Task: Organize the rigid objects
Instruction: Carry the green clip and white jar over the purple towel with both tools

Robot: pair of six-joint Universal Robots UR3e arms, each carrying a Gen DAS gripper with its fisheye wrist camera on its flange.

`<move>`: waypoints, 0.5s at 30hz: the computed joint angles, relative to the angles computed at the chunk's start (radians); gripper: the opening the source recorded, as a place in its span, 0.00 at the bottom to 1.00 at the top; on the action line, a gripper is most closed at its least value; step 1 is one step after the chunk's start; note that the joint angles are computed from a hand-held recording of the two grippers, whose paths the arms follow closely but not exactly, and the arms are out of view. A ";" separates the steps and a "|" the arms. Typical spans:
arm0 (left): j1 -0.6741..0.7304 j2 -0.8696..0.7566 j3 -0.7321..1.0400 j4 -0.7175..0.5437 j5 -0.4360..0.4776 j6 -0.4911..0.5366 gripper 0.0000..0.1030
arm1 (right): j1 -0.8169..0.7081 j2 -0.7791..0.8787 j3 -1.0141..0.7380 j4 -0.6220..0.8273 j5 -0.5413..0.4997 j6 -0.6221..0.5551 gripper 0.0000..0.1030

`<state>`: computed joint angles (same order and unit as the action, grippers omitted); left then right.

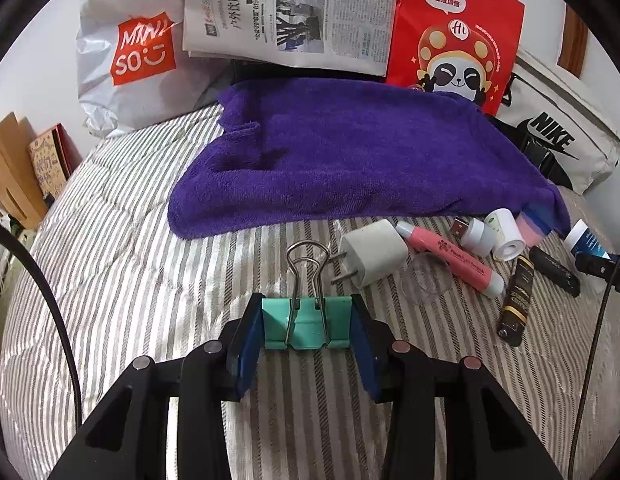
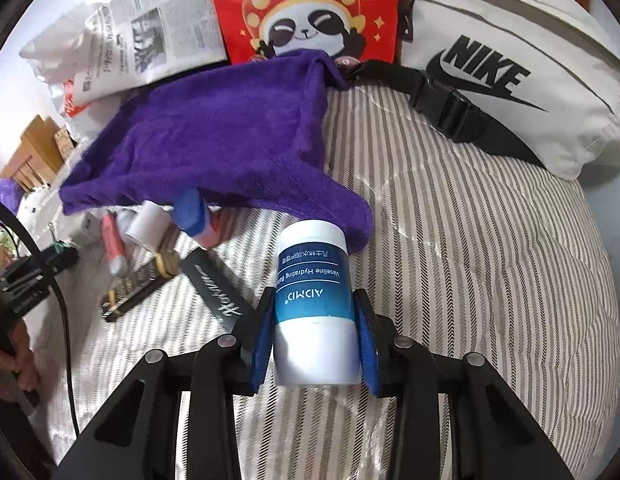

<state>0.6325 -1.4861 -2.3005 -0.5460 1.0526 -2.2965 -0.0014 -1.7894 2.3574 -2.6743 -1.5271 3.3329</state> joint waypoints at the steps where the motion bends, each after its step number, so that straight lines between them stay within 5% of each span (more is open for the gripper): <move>1: 0.012 0.009 0.007 -0.032 -0.008 0.003 0.38 | 0.012 -0.007 -0.010 0.010 -0.012 0.006 0.36; 15: 0.108 0.046 0.160 -0.280 -0.069 0.034 0.38 | 0.069 0.021 -0.161 0.082 -0.009 0.013 0.36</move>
<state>0.7408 -1.4402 -2.1403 -0.8257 0.9832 -2.2620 0.0679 -1.7683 2.1964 -2.5928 -1.5364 3.3460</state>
